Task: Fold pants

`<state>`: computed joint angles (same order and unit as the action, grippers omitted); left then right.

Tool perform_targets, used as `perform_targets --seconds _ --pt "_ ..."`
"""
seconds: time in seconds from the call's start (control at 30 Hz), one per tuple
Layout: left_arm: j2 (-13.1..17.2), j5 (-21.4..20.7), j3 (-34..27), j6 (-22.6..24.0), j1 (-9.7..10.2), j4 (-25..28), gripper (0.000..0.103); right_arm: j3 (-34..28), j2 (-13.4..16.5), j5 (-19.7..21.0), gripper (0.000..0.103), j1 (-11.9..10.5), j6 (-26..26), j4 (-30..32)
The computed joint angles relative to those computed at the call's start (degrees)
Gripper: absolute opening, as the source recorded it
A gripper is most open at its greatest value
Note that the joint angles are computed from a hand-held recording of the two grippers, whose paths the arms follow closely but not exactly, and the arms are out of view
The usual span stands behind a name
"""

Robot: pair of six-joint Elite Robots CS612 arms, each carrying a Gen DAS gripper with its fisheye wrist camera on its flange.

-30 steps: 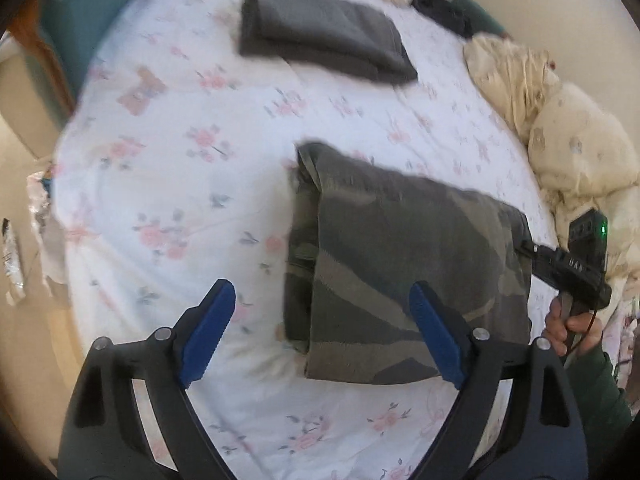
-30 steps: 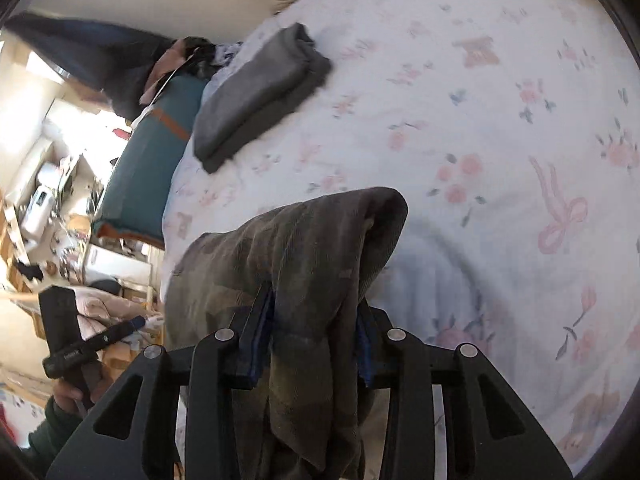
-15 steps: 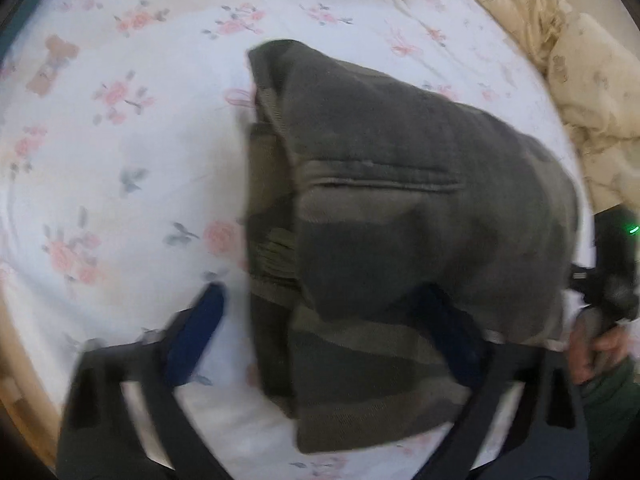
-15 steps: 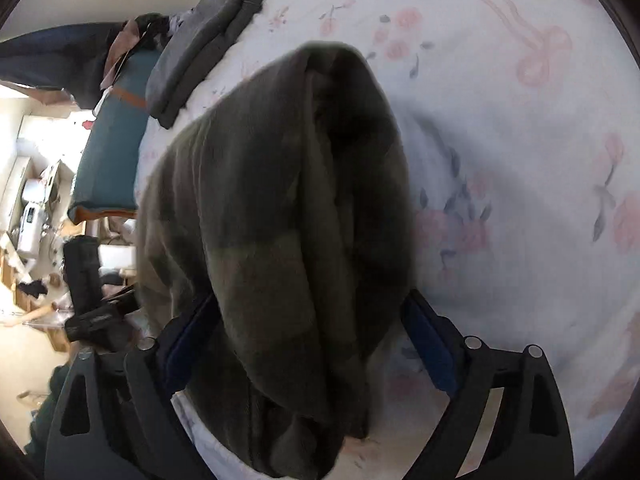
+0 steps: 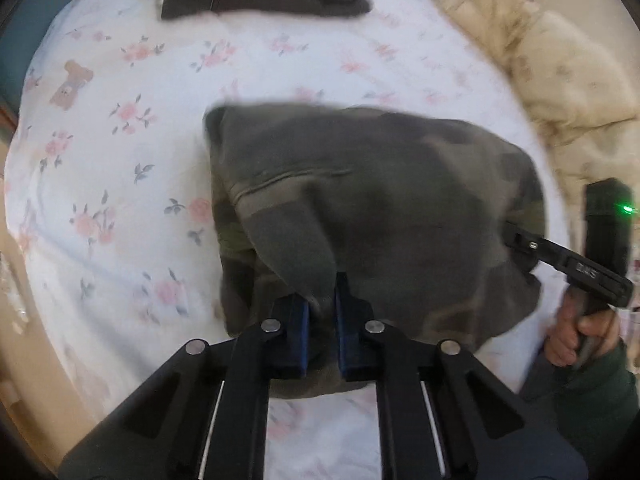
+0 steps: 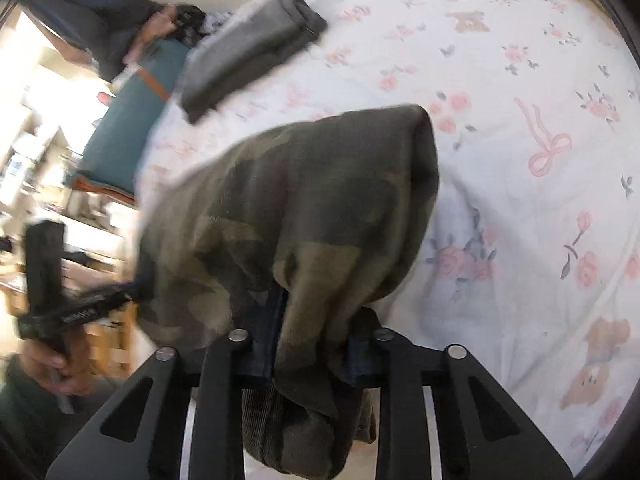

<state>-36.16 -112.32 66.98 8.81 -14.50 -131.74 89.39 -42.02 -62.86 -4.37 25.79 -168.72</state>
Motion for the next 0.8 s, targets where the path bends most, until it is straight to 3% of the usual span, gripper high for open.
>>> perform_targets --seconds 0.1,0.2,0.23,0.3,0.37,0.43,0.53,0.6,0.67,0.73,0.8 --pt "-2.37 -2.99 3.55 -0.27 0.70 -1.55 0.008 1.87 -1.20 2.98 0.024 -0.80 1.61 -2.18" --pt "-3.17 3.69 6.56 -1.97 0.01 -7.75 0.020 1.51 -0.48 2.35 0.025 -1.18 2.55 1.23" --pt "-3.00 8.70 6.85 -2.03 -0.62 -9.24 0.031 1.02 -0.02 1.62 0.026 -1.16 2.82 3.29" --pt "-2.38 11.68 6.70 -4.97 -0.81 -11.33 0.048 0.74 0.90 0.82 0.031 -1.37 5.28 4.02" --pt "-1.65 9.58 5.59 -8.72 -0.06 -11.19 0.064 1.25 1.48 1.97 0.036 -1.88 9.66 1.05" --pt "-1.33 5.53 4.87 -10.40 1.04 -9.73 0.079 1.59 1.34 1.53 0.040 -1.82 10.88 0.49" --pt "-0.81 4.20 4.25 -6.30 0.31 -7.71 0.083 1.68 1.13 0.54 0.053 -1.65 11.13 1.55" --pt "-0.27 7.27 4.00 -1.94 -0.68 -7.55 0.084 2.17 1.16 1.56 0.064 -2.09 13.28 1.69" --pt "0.86 10.01 3.24 0.58 -1.51 -7.38 0.085 2.87 1.30 3.52 0.067 -2.51 16.04 0.25" --pt "2.39 7.51 1.29 0.61 -1.14 -5.64 0.092 3.71 1.36 4.62 0.071 -2.71 16.90 -2.86" --pt "3.98 4.36 -0.58 -1.05 -0.57 -5.52 0.102 3.84 1.49 5.37 0.084 -2.57 17.10 -5.36"
